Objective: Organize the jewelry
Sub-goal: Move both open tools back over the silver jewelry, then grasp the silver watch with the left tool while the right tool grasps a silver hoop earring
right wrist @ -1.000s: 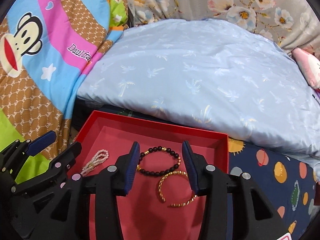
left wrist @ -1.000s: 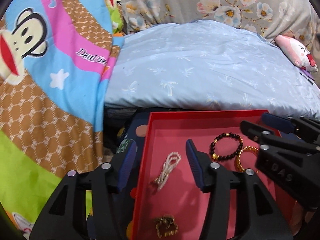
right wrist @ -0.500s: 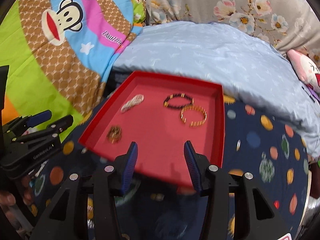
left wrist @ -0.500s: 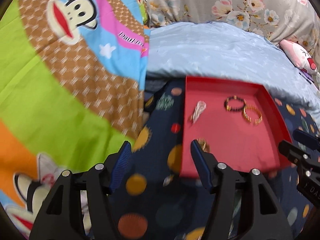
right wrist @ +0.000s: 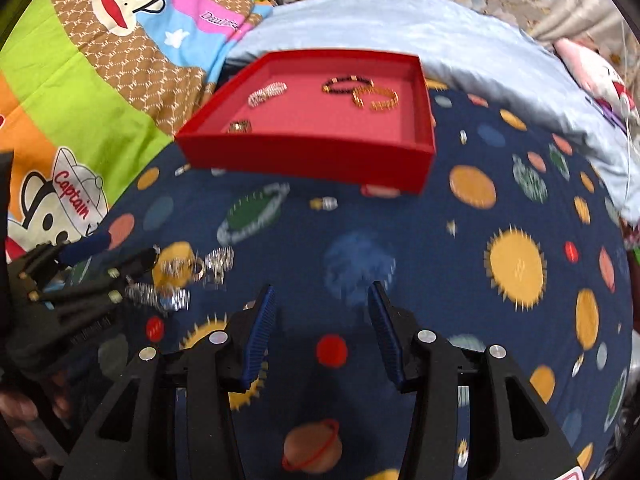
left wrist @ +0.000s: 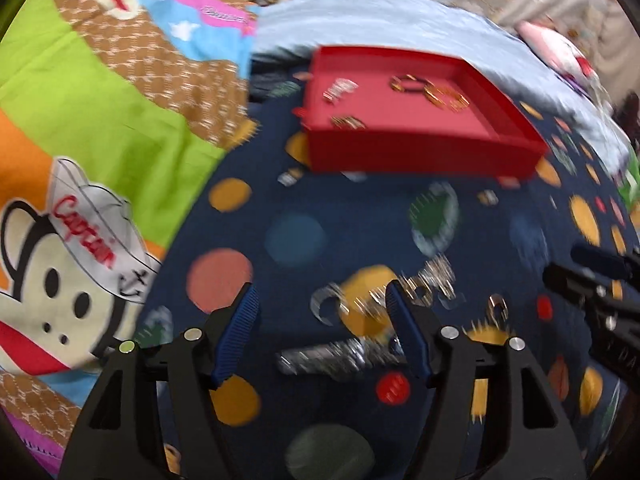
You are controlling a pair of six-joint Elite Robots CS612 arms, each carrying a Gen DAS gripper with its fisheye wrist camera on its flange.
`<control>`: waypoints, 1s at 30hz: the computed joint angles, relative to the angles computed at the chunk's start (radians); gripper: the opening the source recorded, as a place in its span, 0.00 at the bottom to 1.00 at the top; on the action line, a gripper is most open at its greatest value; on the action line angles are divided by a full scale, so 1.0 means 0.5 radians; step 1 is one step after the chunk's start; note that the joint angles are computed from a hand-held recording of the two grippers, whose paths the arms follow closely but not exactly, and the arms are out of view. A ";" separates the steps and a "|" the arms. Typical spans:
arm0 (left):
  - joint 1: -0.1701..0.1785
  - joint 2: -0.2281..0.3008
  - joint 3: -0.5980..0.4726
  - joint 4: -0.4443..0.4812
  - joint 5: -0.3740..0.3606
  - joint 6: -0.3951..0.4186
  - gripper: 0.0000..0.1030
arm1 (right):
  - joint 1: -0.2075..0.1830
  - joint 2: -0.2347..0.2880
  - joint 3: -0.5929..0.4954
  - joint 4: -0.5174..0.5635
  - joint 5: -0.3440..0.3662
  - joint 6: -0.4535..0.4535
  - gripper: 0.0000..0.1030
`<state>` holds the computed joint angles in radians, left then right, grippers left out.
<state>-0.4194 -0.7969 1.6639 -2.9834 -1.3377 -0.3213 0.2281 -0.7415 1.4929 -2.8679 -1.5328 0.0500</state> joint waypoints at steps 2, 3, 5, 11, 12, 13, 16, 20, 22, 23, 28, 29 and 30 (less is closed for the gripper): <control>-0.011 0.006 0.021 -0.017 -0.041 0.049 0.62 | -0.003 -0.017 0.034 -0.008 -0.002 0.018 0.46; -0.011 0.010 0.023 -0.017 -0.068 0.062 0.62 | -0.006 -0.025 0.052 -0.014 0.006 0.031 0.46; -0.012 0.019 0.029 -0.047 -0.115 0.069 0.62 | -0.010 -0.033 0.073 -0.020 0.011 0.046 0.46; -0.036 0.029 0.034 -0.053 -0.146 0.128 0.48 | -0.021 -0.031 0.094 -0.016 0.035 0.081 0.46; -0.038 0.026 0.040 -0.059 -0.159 0.134 0.45 | -0.023 -0.026 0.091 -0.009 0.052 0.090 0.46; -0.038 0.024 0.045 -0.067 -0.169 0.136 0.38 | -0.022 -0.022 0.088 -0.006 0.064 0.092 0.46; -0.035 0.013 0.070 -0.101 -0.206 0.113 0.28 | -0.015 -0.008 0.071 0.013 0.087 0.070 0.46; -0.016 -0.005 0.108 -0.142 -0.302 0.037 0.28 | -0.002 0.005 0.052 0.033 0.105 0.031 0.46; -0.006 -0.017 0.118 -0.133 -0.349 0.005 0.28 | 0.001 0.008 0.048 0.034 0.119 0.021 0.46; -0.002 -0.026 0.128 -0.134 -0.366 -0.009 0.26 | 0.003 0.010 0.045 0.035 0.121 0.017 0.46; 0.011 -0.060 0.163 -0.157 -0.386 -0.043 0.23 | 0.013 0.028 0.018 0.049 0.153 0.003 0.46; 0.012 -0.068 0.171 -0.162 -0.377 -0.045 0.22 | 0.016 0.034 0.009 0.054 0.158 -0.003 0.46; 0.013 -0.072 0.175 -0.166 -0.376 -0.048 0.22 | 0.019 0.038 0.002 0.057 0.164 -0.006 0.45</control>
